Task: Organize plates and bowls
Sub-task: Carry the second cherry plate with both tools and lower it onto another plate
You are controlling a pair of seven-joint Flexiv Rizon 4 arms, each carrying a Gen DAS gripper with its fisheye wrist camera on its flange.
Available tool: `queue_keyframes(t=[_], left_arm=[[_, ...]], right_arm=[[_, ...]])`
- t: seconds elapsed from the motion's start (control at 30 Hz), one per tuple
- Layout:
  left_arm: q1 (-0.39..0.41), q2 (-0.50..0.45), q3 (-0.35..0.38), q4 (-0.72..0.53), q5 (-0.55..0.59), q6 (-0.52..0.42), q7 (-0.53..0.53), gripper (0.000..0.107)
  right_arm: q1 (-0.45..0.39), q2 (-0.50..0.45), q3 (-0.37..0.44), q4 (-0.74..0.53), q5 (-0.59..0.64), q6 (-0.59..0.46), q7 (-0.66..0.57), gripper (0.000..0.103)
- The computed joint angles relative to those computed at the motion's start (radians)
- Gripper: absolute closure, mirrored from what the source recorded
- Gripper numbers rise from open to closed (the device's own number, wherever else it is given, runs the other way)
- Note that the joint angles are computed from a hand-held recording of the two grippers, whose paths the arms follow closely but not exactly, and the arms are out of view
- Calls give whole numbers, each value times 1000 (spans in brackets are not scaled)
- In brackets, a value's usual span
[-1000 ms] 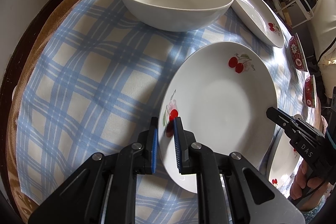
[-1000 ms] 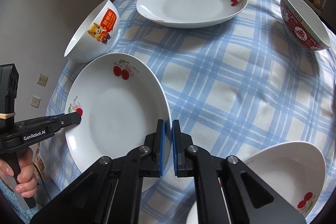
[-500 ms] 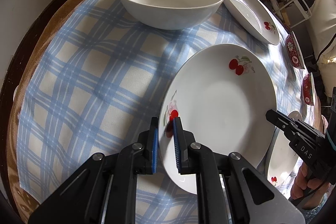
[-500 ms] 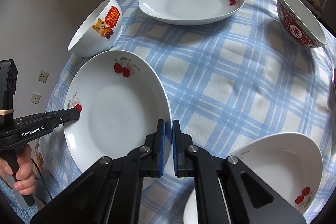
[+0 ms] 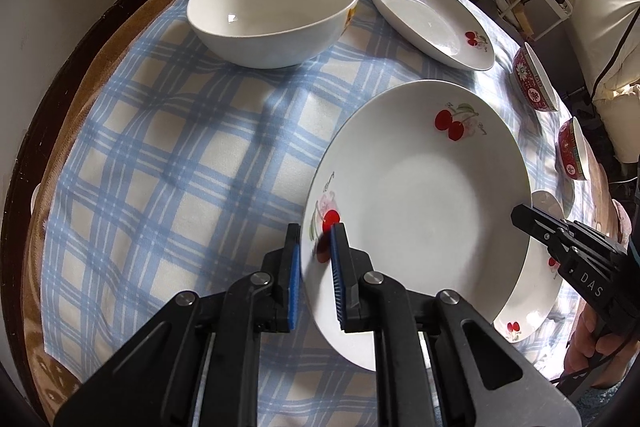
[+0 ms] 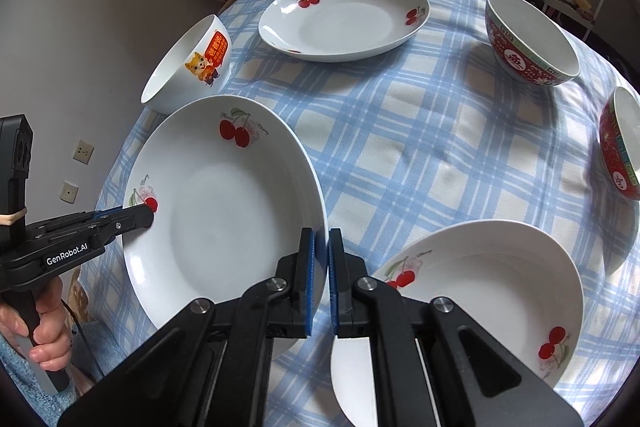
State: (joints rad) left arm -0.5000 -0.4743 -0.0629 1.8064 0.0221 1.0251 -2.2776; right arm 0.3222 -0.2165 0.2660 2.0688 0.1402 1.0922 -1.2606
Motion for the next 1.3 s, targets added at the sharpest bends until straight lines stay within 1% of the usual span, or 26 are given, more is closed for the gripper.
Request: queue_keyframes(t=[0.13, 0.27, 0.4, 0.53, 0.73, 0.9, 1.07, 1.17, 1.23, 1.3], left_arm=[[-16, -15, -9, -51, 5, -32, 3, 93], [-38, -45, -14, -114, 6, -79, -9, 92], [-60, -76, -20, -173, -1, -116, -32, 91], [-75, -110, -37, -218, -15, -127, -24, 91], [-104, -164, -55, -274, -51, -122, -16, 90], [-135, -218, -56, -354, -60, -158, -11, 90], [-161, -268, -52, -436, -55, -225, 8, 90], [-166, -295, -54, -462, -66, -238, 6, 90], [-168, -308, -56, -470, -74, -237, 5, 90], [-175, -325, -54, -497, -75, -257, 9, 90]], right_arm=[[-19, 43, -6, 22, 20, -5, -5, 96], [-26, 80, -27, 50, -3, -26, 18, 95], [-51, 122, -32, 76, 49, -38, -22, 96], [-61, 166, -53, 118, 30, -36, -6, 96], [-93, 217, -83, 151, 74, -49, -27, 97], [-112, 239, -102, 180, 5, -52, 4, 97], [-132, 243, -119, 193, 43, -79, -19, 96], [-139, 237, -122, 199, 42, -98, -25, 97], [-145, 232, -125, 198, 67, -98, -36, 96], [-149, 228, -126, 203, 61, -97, -28, 96]])
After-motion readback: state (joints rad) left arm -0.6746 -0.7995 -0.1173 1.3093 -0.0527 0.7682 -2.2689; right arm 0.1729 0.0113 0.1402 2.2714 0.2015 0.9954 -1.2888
